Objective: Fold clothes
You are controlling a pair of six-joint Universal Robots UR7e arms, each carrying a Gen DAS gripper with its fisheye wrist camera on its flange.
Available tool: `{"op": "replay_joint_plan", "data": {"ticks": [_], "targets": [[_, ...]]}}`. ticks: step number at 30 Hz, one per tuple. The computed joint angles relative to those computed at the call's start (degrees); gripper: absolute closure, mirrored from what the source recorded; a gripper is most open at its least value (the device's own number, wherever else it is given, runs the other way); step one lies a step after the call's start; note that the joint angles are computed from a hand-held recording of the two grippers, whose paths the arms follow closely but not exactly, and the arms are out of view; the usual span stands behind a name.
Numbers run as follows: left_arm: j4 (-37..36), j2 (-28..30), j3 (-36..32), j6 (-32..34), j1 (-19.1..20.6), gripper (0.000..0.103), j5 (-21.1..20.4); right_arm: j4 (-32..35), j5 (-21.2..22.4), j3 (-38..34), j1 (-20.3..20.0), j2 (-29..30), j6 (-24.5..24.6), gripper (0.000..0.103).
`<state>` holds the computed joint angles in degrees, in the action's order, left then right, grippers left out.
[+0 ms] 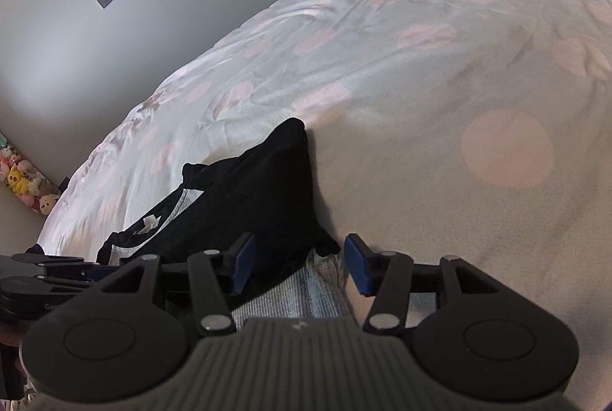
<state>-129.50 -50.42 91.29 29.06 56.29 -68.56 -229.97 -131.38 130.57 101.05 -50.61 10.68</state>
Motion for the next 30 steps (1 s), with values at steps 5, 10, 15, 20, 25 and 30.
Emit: {"op": "replay_joint_plan", "data": {"ticks": [5,10,15,20,25,30], "targets": [[-9.4,-4.5,5.3,1.4,-0.4,0.099,-1.3,0.2,0.4,0.1,-0.3,-0.1,0.5,0.048],[-21.2,-9.3,9.3,-6.0,-0.1,0.1,1.2,0.0,0.8,0.3,-0.2,-0.2,0.5,0.048],[-23.4,-11.6,10.7,-16.0,1.5,0.1,8.8,-0.3,0.3,0.2,0.1,-0.1,0.4,0.048],[-19.0,-12.7,11.3,-24.2,4.2,0.1,14.3,-0.1,0.1,0.1,0.2,0.0,0.3,0.048],[-19.6,-14.5,13.0,-26.6,5.3,0.1,12.0,-0.6,-1.1,0.1,0.1,-0.2,-0.2,0.048],[-15.5,-15.0,13.3,-31.0,4.8,0.098,13.8,-1.4,-3.2,0.2,0.1,-0.4,0.5,0.048]]}}
